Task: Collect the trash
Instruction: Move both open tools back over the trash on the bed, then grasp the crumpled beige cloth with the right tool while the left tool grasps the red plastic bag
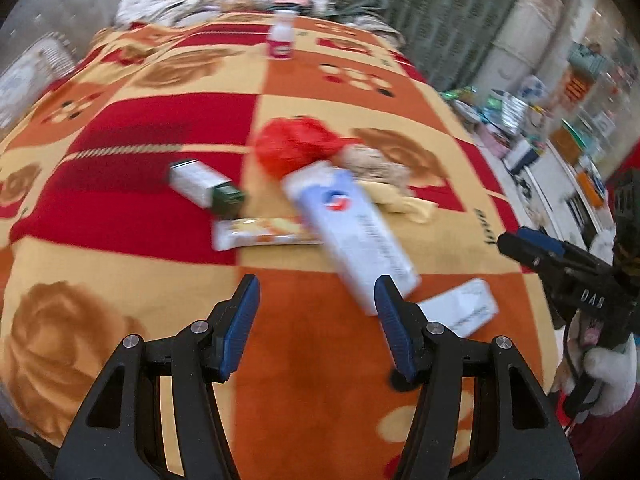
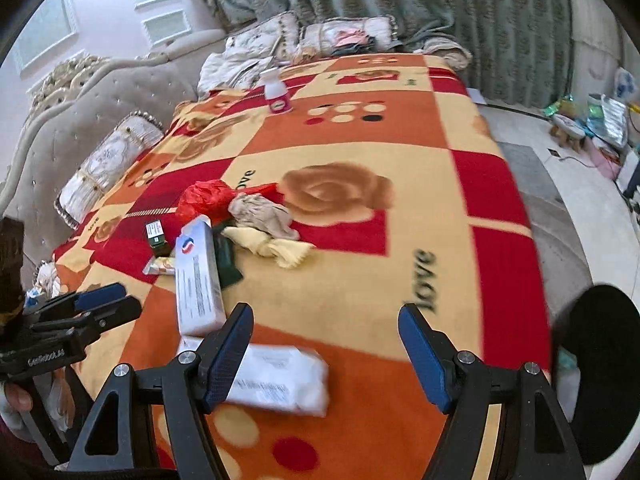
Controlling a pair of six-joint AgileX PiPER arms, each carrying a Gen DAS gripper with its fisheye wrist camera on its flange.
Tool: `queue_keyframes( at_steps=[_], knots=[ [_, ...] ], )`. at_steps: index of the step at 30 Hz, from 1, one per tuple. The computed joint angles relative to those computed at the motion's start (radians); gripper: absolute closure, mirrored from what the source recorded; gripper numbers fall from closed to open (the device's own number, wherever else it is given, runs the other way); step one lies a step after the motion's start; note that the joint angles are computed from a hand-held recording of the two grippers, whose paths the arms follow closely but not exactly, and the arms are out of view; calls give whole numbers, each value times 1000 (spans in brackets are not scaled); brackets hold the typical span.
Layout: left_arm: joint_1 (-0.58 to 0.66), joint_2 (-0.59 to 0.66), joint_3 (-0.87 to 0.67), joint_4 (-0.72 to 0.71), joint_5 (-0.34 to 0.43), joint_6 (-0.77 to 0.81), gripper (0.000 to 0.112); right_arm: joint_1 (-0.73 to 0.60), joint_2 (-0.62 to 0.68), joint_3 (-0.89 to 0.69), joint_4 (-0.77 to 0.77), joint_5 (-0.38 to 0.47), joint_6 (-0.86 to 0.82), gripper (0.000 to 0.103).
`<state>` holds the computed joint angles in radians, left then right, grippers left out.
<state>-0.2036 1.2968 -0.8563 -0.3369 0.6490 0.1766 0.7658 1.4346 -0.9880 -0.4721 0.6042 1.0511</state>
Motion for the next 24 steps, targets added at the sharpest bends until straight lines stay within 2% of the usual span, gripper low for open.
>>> queue_keyframes(
  at_steps=[4,8,11,15,21,23,24],
  knots=[
    [93,5,11,-44,12,75,54,-29,120,-118,70,-35,-110,31],
    [160,23,2,-80,25,132,54,-53,241,-249,144,-17,-227,31],
    [187,45,-14,-93,29,152,54,-71,314,-337,183,-1,-298,38],
    [200,75,-43,-102,33,160,54,-112,406,-462,278,21,-419,40],
    [189,127,-109,-112,37,159,54,-147,604,-732,389,167,-609,44],
    [178,145,-135,-112,38,153,54,-165,649,-782,438,196,-662,58],
    [170,157,-152,-112,38,151,54,-175,652,-776,460,185,-678,58]
  ],
)
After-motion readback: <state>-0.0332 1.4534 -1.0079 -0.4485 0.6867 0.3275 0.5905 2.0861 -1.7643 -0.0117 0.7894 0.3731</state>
